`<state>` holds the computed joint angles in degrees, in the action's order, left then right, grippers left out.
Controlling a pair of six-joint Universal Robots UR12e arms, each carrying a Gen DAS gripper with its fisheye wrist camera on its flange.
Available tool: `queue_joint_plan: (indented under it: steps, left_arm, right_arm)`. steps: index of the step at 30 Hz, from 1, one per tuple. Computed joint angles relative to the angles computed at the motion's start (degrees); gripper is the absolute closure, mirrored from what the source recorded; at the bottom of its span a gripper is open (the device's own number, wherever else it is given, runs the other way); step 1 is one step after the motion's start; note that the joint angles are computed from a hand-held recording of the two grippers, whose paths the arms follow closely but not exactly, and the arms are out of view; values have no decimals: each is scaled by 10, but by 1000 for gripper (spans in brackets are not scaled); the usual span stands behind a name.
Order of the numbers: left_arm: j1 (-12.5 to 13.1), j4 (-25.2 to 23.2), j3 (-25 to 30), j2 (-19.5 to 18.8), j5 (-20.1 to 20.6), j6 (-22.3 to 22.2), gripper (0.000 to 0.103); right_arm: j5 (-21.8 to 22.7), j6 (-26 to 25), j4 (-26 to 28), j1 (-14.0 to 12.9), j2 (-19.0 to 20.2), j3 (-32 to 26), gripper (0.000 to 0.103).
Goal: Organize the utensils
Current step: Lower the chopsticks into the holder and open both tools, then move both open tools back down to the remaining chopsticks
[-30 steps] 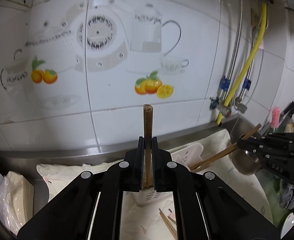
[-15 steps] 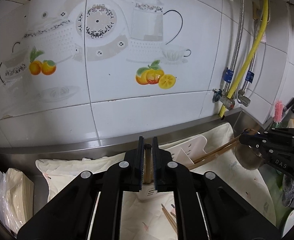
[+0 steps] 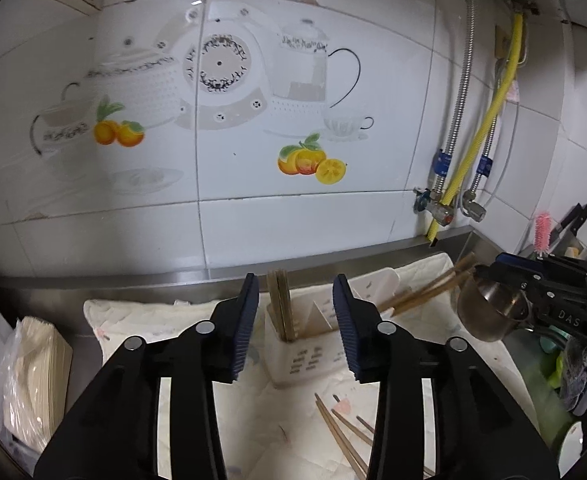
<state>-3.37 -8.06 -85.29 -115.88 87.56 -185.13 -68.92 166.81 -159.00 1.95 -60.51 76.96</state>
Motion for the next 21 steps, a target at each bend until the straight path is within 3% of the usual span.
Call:
queue_joint_plan:
  steps: [7,12,21]
  left_arm:
    - [-4,39,-71,33,-9,-21,50]
    - [-7,56,-119,50,-12,-41,49]
    - [-10,68,-179,66,-7,-78,46]
  right_arm:
    - [18,-10,-75,-7,-43,100,79]
    - [28,-18,-110,-11,-67,168,79]
    - [44,-34,-88,-19,-90,262,79]
